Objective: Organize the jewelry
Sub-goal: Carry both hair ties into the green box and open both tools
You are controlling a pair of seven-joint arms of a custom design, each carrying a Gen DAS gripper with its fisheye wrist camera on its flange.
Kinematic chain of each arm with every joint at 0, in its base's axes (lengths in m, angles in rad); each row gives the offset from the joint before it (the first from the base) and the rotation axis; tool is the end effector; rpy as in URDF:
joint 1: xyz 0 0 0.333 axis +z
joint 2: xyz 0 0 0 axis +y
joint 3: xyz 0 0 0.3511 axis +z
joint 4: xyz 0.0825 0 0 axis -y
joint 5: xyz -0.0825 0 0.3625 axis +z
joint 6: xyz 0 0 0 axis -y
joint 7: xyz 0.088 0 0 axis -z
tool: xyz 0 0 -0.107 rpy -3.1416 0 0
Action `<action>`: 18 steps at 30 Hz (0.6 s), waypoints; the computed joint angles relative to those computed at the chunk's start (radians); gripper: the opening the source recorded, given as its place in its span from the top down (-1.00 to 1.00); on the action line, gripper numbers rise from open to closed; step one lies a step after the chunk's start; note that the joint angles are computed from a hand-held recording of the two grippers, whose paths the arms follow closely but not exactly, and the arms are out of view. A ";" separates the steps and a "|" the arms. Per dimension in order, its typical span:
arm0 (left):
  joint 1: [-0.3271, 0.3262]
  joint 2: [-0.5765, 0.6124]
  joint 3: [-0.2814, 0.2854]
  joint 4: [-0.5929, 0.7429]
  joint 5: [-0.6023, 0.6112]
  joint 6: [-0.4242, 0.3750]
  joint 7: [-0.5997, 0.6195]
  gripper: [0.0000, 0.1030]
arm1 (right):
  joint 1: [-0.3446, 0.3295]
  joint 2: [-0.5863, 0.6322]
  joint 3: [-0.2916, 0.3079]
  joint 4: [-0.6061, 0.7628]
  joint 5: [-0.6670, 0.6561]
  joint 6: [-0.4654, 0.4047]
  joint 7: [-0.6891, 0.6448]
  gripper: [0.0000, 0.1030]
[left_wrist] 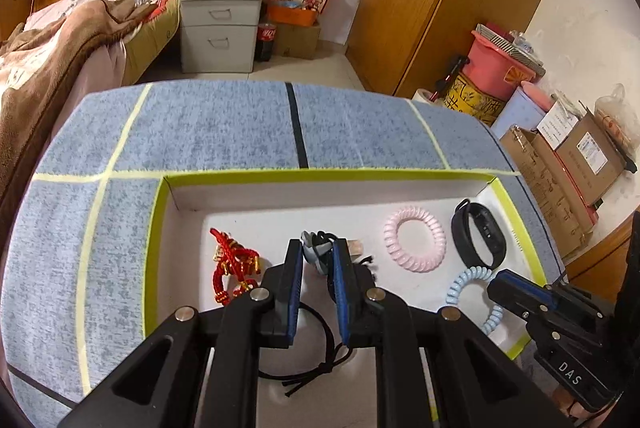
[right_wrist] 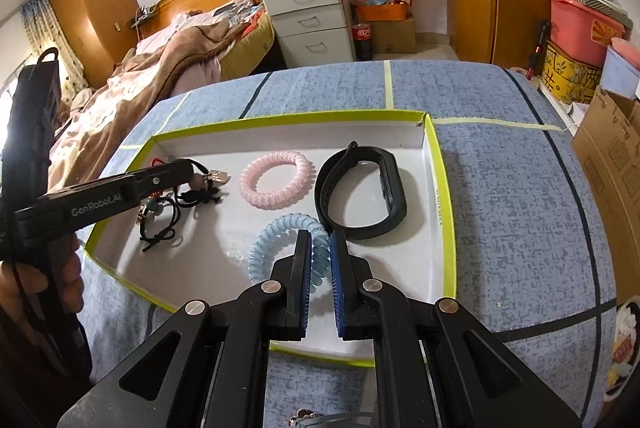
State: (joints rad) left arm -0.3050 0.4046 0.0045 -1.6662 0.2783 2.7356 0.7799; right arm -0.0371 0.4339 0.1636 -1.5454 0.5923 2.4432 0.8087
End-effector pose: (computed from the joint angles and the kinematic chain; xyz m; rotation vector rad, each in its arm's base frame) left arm 0.6713 -0.2197 0.4906 -2.1324 1.6205 -0.8291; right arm 0.7105 0.0691 0.4958 -2.0992 1.2663 -0.1970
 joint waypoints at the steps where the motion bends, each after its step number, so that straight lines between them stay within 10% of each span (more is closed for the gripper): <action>1: 0.001 0.001 -0.002 -0.001 -0.002 0.004 0.003 0.69 | 0.001 0.001 -0.001 0.001 -0.002 -0.001 0.002 0.81; 18: -0.005 0.003 -0.007 0.021 0.019 -0.045 0.012 0.31 | 0.011 0.000 -0.003 -0.004 -0.042 0.016 0.029 0.80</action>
